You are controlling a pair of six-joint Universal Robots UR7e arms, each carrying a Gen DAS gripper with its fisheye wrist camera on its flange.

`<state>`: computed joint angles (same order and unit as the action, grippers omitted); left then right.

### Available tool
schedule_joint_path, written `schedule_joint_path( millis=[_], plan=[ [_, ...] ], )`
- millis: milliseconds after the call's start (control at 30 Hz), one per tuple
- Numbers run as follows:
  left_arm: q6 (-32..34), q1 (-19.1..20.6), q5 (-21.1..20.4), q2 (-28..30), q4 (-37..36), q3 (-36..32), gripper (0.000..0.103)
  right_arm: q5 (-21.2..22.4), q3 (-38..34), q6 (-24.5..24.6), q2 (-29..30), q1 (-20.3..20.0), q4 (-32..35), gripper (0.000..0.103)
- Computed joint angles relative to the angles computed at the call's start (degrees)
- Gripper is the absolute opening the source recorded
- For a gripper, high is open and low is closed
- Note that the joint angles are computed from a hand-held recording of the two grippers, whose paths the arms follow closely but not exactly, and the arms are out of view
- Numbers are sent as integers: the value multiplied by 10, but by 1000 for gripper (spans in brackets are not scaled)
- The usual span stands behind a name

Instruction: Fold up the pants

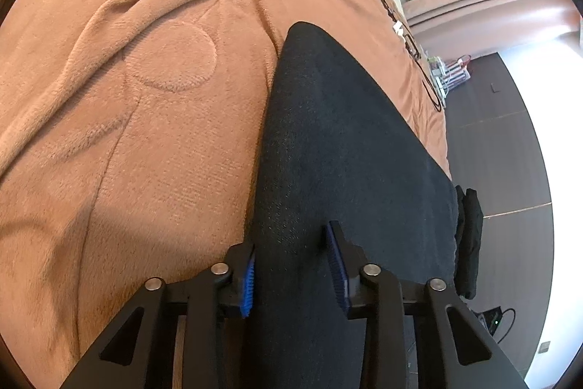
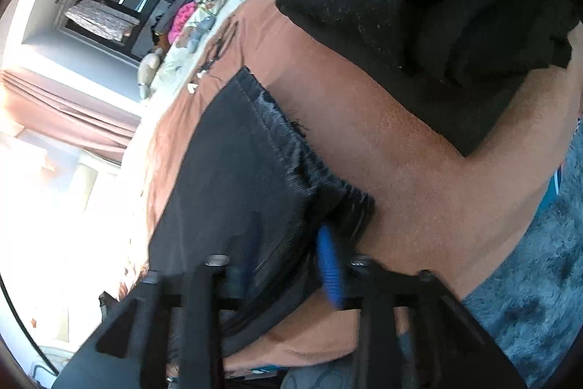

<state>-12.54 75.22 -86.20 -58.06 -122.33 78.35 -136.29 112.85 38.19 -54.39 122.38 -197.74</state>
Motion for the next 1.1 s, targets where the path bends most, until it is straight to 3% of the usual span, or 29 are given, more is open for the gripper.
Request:
schedule_joint_path(
  millis=[33,167,300,433,533,600,667,1100],
  plan=[
    [1,0,0,1,1,-2,32,-12,0,3,1,4,7,63],
    [8,0,1,3,5,-5,22,-4,5,0,5,5,-10,64],
    [5,-8,23,4,3,-4,13,6,-14,22,14,-13,36,64],
    [2,-16,40,-1,-12,0,6,-8,-32,20,26,-17,36,66],
    [7,-21,43,-5,-22,1,6,-9,-31,49,19,-23,61,61],
    [14,-27,52,-8,-22,1,6,-19,-34,56,17,-16,72,48],
    [10,-29,50,-9,-14,-7,6,-27,-34,56,15,-7,71,25],
    [45,-13,65,-16,30,-80,5,11,-93,50,62,7,97,19]
  ],
)
